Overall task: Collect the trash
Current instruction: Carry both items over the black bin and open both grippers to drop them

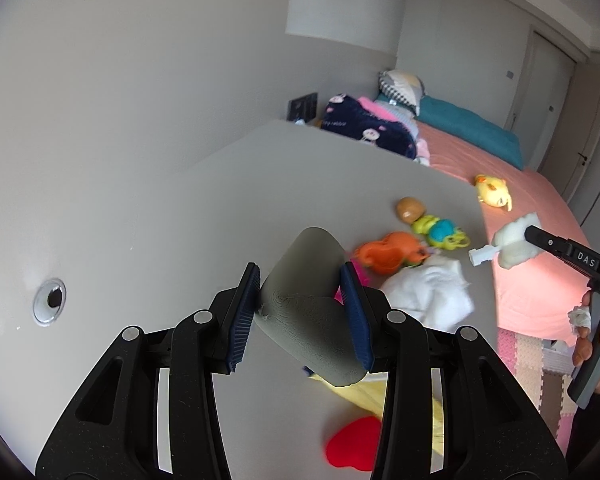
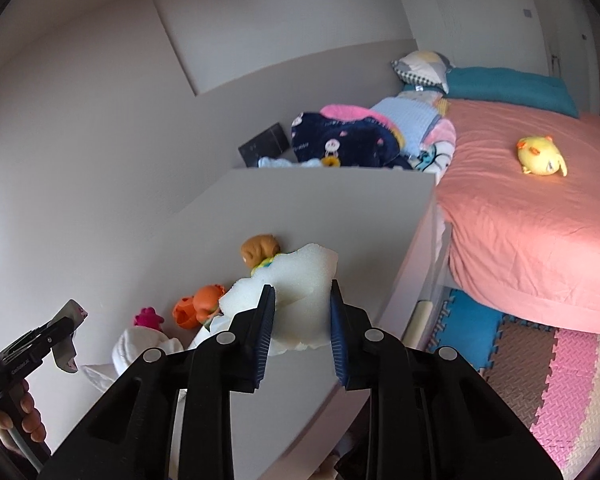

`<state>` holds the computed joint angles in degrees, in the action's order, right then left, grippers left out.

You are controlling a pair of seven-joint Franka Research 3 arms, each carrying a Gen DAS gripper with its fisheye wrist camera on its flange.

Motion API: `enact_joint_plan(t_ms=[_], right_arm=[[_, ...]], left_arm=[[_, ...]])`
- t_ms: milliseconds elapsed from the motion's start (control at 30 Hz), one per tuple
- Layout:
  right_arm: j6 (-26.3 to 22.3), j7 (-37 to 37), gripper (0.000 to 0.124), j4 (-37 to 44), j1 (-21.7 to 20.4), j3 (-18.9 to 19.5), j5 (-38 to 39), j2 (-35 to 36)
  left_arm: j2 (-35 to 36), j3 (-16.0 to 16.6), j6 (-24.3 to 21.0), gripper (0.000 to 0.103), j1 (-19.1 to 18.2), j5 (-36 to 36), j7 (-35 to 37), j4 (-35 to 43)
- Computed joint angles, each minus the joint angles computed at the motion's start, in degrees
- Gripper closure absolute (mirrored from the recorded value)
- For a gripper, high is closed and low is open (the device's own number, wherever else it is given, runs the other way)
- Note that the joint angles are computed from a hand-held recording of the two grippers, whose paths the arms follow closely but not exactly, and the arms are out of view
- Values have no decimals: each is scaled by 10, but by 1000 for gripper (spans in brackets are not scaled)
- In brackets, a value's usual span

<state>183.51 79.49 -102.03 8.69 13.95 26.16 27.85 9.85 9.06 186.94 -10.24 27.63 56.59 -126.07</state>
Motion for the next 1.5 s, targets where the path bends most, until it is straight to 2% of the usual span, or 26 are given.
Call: enact_joint_plan(t_ms=[33,167,300,333,500,633,767,833,900,1133,1333,1433,1500], right_arm=[[8,-4,96,-14,-10,9,3,-11],[33,-14,96,-54,-54,51,10,-39],[51,-11,96,-98,-93,82,5,-70],[56,-8,96,-110,-105,91,2,-79],[74,22,96,-167,-143,109,-22,-118],[88,53,96,-208,-175,123,-48,-145],[101,86,95,-248,-191,119,-74,-174],[106,105,95,-265,-200,117,-90,-186],[111,125,95,-283,-208,112,-109,-199],[119,149,95,-332,-166,39,-112,-237],[121,47,94,-345,-66,-56,16,-249],[117,24,94,-348,-37,-90,43,-251],[113,-14,94,-342,-3,-120,88,-247]], left_arm=[[-5,21,3,62,-23,7,-7,-2],[-14,53,8,62,-67,24,-19,-3],[-17,54,12,62,-87,31,-23,-3],[-17,37,14,62,-79,28,-19,-2],[-9,-8,13,62,-66,11,7,5],[4,-77,14,62,-26,-8,35,17],[17,-141,13,62,10,-25,61,26],[30,-188,9,62,42,-33,77,38],[43,-212,5,62,52,-40,89,51],[76,-286,-10,61,76,-57,135,76],[108,-344,-32,61,95,-76,182,100],[122,-345,-45,60,79,-84,205,114],[130,-356,-52,60,80,-93,222,119]])
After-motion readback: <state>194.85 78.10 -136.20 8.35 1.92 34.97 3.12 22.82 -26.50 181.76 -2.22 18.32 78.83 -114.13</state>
